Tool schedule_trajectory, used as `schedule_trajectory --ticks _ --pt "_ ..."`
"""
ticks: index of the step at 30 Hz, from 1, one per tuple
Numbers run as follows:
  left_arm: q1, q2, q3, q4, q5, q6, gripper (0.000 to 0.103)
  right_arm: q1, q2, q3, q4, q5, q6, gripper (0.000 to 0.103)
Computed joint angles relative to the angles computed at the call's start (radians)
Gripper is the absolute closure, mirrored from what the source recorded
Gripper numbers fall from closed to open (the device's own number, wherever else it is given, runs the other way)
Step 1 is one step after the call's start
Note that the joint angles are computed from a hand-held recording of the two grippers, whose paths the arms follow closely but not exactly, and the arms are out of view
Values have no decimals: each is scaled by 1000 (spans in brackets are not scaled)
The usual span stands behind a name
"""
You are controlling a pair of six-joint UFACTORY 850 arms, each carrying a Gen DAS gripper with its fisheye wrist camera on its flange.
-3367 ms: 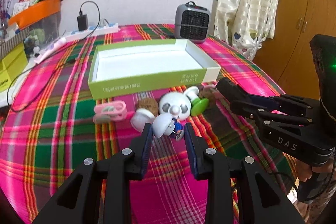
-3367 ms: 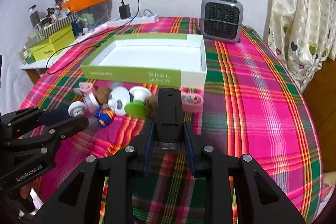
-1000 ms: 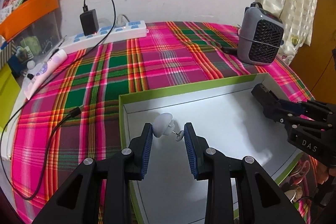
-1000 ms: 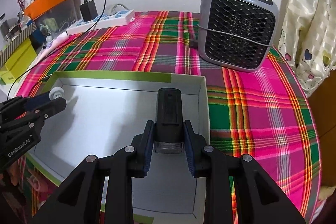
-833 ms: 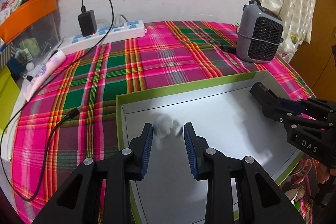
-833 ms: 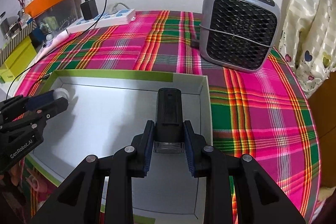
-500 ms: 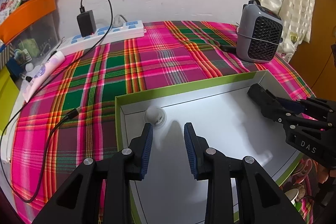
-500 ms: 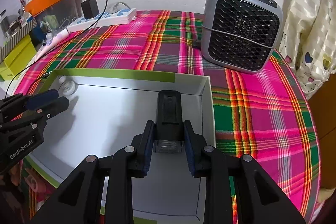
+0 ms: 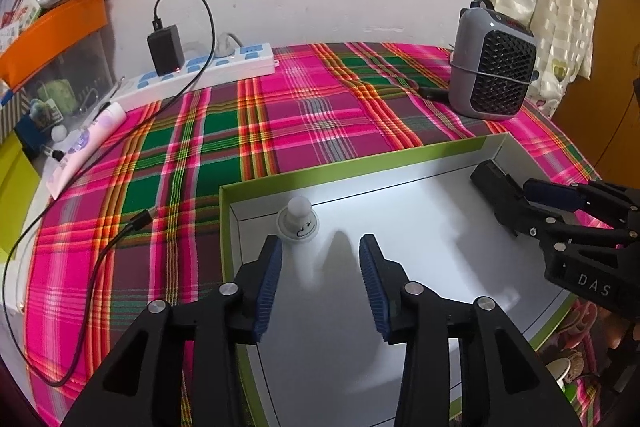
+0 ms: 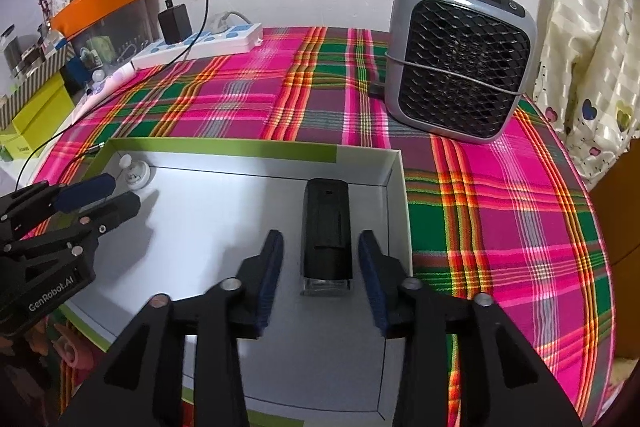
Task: Organize objects
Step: 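Open the left gripper to drop the knob while the right releases the black device, then lift both open grippers up out of the box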
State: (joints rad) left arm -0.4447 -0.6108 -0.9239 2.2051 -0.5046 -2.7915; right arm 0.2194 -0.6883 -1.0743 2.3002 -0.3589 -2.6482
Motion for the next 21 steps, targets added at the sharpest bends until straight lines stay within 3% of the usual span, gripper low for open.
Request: schedule_trajectory --ticks 21 --pt "-65 93 114 -8 -91 -98 55 -43 74 101 -47 -111 49 57"
